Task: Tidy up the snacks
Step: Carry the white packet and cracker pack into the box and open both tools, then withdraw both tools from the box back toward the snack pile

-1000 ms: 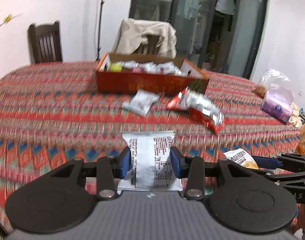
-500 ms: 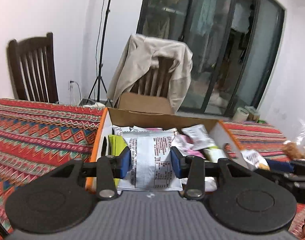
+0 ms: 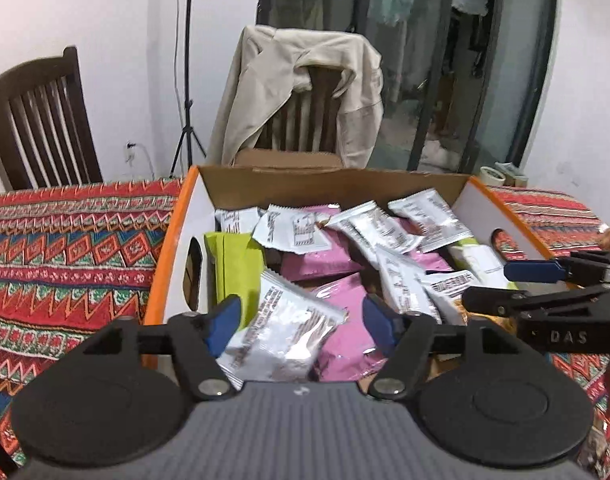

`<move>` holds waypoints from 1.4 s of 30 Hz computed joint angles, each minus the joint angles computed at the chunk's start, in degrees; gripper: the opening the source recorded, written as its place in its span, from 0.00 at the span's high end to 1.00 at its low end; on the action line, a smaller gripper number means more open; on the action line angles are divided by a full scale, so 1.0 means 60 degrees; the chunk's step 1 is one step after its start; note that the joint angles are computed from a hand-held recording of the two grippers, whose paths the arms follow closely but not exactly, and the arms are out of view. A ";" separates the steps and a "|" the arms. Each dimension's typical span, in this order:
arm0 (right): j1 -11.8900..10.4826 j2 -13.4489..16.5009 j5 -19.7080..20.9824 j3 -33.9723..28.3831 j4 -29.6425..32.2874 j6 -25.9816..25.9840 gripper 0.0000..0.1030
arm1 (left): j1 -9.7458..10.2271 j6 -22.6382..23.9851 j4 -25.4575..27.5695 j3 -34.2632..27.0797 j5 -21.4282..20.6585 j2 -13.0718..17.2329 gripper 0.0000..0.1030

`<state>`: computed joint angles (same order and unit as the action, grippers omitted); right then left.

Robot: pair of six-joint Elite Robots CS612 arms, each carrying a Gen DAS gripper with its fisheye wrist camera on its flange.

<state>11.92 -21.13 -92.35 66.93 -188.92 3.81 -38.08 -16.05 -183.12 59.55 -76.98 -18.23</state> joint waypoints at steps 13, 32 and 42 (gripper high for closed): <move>0.0099 -0.1595 -0.0354 0.2668 -0.2285 -0.0541 0.27 | -0.0369 0.0909 -0.2530 0.3343 0.0481 -0.1913 0.18; 0.1126 -0.2877 -0.0772 0.7863 -0.6907 -0.0971 0.14 | -0.2693 -0.0423 -0.7297 0.8776 0.3782 -0.3273 0.02; 0.1291 -0.2182 -0.0226 0.8580 -0.7223 0.0799 0.12 | -0.3218 -0.2458 -0.5561 0.9655 0.3913 -0.3214 0.01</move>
